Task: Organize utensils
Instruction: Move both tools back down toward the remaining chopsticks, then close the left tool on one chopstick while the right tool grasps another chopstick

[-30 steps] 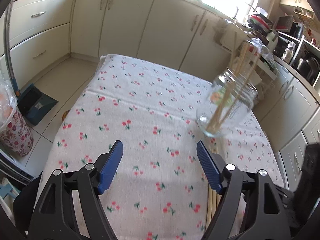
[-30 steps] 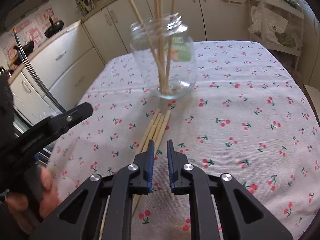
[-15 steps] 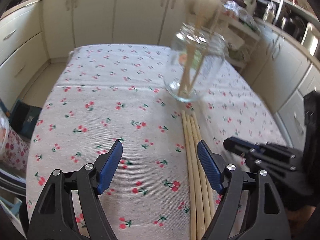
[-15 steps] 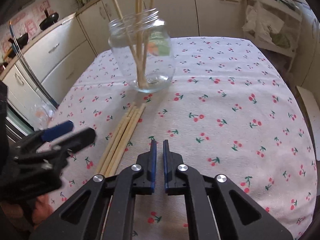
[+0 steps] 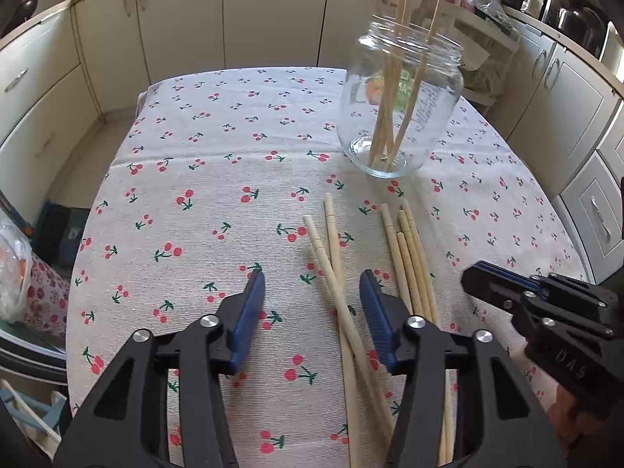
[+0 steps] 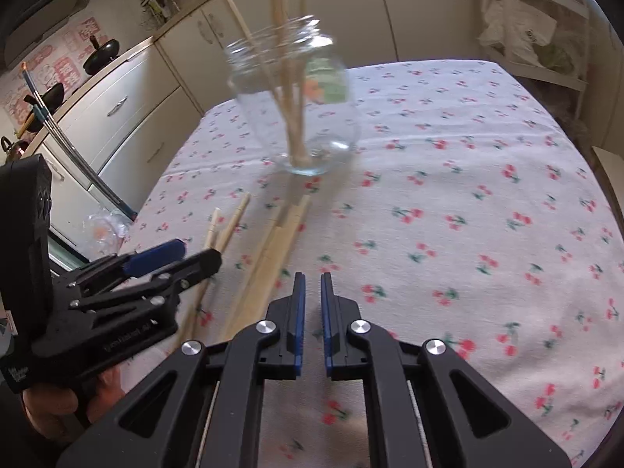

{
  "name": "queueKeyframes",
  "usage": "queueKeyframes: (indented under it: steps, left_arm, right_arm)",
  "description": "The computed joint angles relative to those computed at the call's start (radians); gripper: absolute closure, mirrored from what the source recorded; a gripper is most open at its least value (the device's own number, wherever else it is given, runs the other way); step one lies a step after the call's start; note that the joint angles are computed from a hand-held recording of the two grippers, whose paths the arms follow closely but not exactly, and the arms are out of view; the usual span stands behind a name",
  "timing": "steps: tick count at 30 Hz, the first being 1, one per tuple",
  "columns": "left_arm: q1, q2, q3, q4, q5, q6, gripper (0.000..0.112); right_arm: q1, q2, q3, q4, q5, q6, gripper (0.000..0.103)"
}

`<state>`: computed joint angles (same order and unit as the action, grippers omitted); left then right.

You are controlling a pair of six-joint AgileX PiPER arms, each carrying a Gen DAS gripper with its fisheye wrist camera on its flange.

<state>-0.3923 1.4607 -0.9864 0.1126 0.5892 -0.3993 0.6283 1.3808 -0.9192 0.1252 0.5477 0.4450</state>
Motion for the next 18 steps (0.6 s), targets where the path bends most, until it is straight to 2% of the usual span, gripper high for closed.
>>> queueKeyframes:
  steps: [3, 4, 5, 9, 14, 16, 18]
  left_arm:
    - [0.030, -0.001, -0.007, -0.059, 0.006, 0.062, 0.070]
    - [0.040, -0.001, -0.009, -0.081, 0.008, 0.084, 0.070]
    - [0.047, 0.004, -0.010, -0.100, 0.004, 0.103, 0.071]
    - [0.071, 0.008, -0.016, -0.149, 0.006, 0.153, 0.074]
    - [0.089, 0.043, -0.051, -0.198, 0.014, 0.196, 0.084]
    - [0.121, 0.060, -0.066, -0.296, 0.023, 0.284, 0.093]
    - [0.171, 0.083, -0.083, -0.453, 0.053, 0.417, 0.101]
  right_arm:
    - [0.017, 0.030, -0.028, -0.016, -0.019, 0.026, 0.083]
    - [0.024, 0.048, -0.044, -0.028, -0.019, 0.032, 0.083]
    - [0.030, 0.067, -0.059, -0.031, -0.014, 0.027, 0.083]
    - [0.082, 0.104, -0.105, -0.198, 0.046, 0.118, 0.085]
    - [0.063, 0.090, -0.114, -0.226, 0.121, 0.090, 0.091]
    - [0.026, 0.085, -0.108, -0.163, 0.116, 0.038, 0.091]
    - [0.012, 0.093, -0.117, -0.153, 0.121, 0.039, 0.091]
